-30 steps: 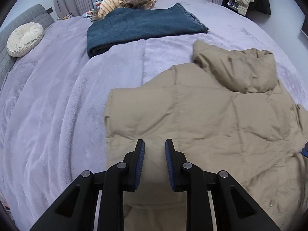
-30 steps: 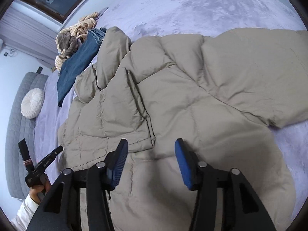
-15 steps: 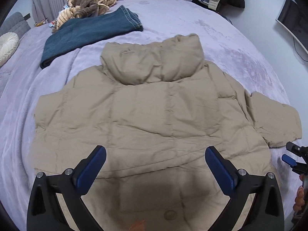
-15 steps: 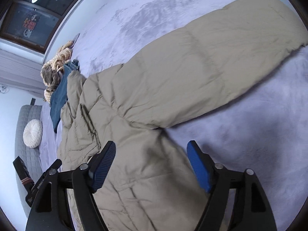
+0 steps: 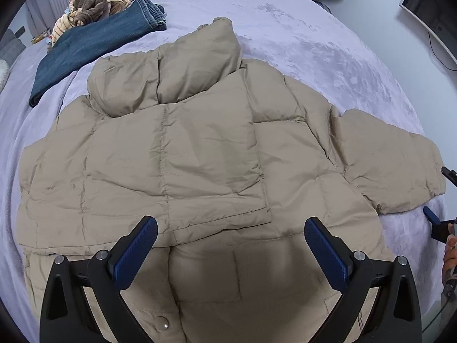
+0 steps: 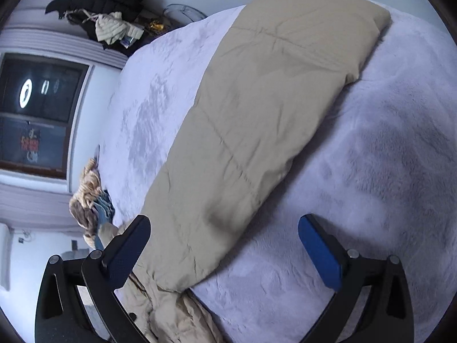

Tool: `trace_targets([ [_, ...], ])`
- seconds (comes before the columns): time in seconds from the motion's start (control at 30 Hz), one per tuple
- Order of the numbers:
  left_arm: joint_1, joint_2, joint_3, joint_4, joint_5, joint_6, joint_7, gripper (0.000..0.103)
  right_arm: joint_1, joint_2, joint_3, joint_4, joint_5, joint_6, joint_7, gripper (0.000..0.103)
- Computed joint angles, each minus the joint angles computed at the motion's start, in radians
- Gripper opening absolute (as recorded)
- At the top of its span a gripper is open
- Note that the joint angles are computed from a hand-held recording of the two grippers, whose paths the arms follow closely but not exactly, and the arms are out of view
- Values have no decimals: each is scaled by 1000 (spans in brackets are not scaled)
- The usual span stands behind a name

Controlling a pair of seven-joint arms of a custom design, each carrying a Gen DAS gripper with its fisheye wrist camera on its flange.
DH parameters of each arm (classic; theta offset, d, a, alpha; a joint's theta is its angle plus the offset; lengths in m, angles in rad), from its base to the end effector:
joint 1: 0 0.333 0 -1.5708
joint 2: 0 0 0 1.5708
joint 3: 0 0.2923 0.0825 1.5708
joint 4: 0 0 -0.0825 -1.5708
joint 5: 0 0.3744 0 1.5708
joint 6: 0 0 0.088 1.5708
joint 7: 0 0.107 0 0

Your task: Fold large clothes

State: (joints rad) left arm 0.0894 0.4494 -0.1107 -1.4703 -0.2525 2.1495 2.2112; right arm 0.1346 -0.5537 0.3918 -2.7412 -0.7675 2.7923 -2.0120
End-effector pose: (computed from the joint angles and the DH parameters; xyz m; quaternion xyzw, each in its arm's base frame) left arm 0.6915 -0.0129 0.4291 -0.4889 0.8541 -0.1730 0.0394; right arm 0.3331 0.2236 0.4055 -0.0305 0.9220 -0.0517 0.3824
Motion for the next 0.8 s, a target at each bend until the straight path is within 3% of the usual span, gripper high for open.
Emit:
trace_targets([
  [0.1,-7,-9,-3,-9,1,6,-6,103,-146,-70,84,-62,-115,109,189,103],
  [0.2,-11,-13,-3,-13,3,13,-14,103,-338,-168,216,-103,-216,218,390,103],
  [0.33,-13,-16,2,-16,11,33,-23,103,-603,-314,424,-129,-224,393,581,103],
  [0.4,-11,-15,4,-12,13,39,-29,103,-676,-365,488,-143,-178,459,628,100],
  [0.43,-9,-13,6,-8,13,41,-32,103,-698,-383,510,-150,-156,482,638,89],
  [0.47,-7,-12,8,-5,14,48,-38,103,-742,-414,552,-154,-125,528,657,65],
  [0.5,-7,-8,9,1,16,50,-43,103,-800,-456,603,-161,-86,597,674,51],
  [0.53,-3,-2,11,13,16,45,-48,103,-850,-491,646,-166,-46,665,676,22],
  [0.57,1,4,11,24,15,37,-52,103,-882,-500,669,-165,-23,707,660,7],
  [0.67,19,32,10,77,12,-12,-44,103,-876,-433,630,-117,-59,665,558,7],
  [0.8,36,36,15,79,13,13,-23,103,-875,-286,552,27,-160,598,348,7],
])
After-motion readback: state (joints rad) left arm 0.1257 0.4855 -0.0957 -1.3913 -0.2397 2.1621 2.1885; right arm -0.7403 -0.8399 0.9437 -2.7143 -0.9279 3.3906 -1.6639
